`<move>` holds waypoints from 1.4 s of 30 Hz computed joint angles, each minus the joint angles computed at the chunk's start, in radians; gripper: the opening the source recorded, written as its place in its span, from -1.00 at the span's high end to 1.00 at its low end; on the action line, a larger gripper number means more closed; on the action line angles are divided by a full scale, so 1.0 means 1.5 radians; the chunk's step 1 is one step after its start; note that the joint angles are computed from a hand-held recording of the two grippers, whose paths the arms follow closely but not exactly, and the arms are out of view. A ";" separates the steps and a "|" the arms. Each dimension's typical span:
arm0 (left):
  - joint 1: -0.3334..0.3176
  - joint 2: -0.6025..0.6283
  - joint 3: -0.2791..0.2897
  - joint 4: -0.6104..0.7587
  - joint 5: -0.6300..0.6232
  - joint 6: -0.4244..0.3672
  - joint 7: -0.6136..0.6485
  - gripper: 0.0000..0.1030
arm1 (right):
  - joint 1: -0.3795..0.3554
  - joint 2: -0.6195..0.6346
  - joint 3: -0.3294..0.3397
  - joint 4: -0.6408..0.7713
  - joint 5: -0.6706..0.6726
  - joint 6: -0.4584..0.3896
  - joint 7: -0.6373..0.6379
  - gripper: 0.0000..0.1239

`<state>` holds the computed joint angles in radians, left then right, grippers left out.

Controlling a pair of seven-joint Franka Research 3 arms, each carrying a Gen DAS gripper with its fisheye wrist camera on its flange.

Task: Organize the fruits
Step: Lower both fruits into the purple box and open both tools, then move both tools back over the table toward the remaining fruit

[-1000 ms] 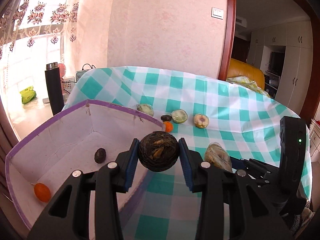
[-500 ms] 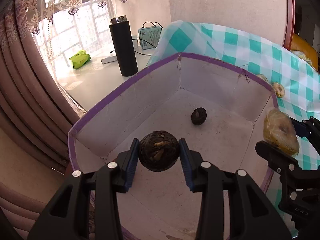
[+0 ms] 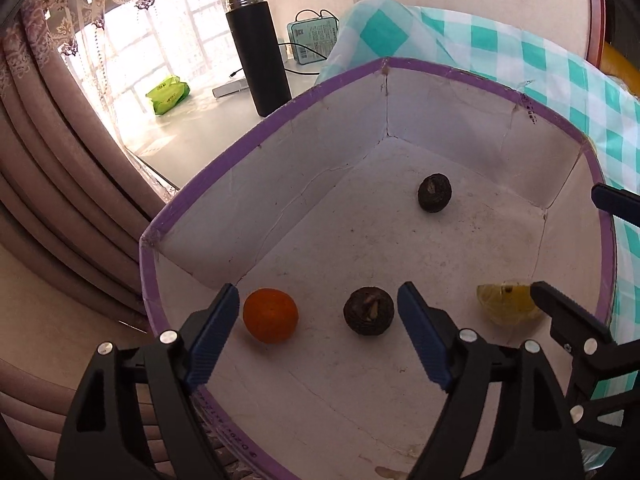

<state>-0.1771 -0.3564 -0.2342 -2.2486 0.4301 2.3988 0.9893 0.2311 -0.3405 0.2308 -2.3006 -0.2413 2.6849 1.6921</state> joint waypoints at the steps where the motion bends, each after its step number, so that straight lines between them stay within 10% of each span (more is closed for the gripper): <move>1: 0.002 0.001 -0.002 0.001 0.004 -0.003 -0.005 -0.73 | 0.002 0.001 -0.002 0.000 0.003 0.002 -0.002 -0.40; 13: 0.042 -0.023 -0.054 0.009 0.151 -0.018 -0.163 -0.88 | -0.033 -0.058 0.004 -0.079 0.019 0.167 0.042 -0.42; 23: 0.094 -0.133 -0.120 -0.036 0.391 0.265 -0.397 -0.97 | -0.126 -0.133 0.009 -0.159 0.123 0.252 0.052 -0.42; 31: 0.018 -0.037 -0.119 0.011 0.308 0.458 -0.282 -0.97 | -0.187 -0.171 -0.031 -0.226 0.181 0.243 0.039 -0.42; 37: -0.200 0.099 -0.002 0.037 0.045 0.442 -0.029 -0.97 | -0.254 -0.157 -0.061 -0.240 0.204 0.200 0.049 -0.42; 42: -0.140 0.191 -0.080 0.090 0.151 0.427 -0.061 -0.97 | -0.270 -0.115 -0.094 -0.231 0.213 0.186 0.046 -0.42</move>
<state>-0.3869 -0.0694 -0.3536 -2.1143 0.6566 3.0391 0.8977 -0.1743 -0.5135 0.0896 -2.6477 0.0787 2.9644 1.7607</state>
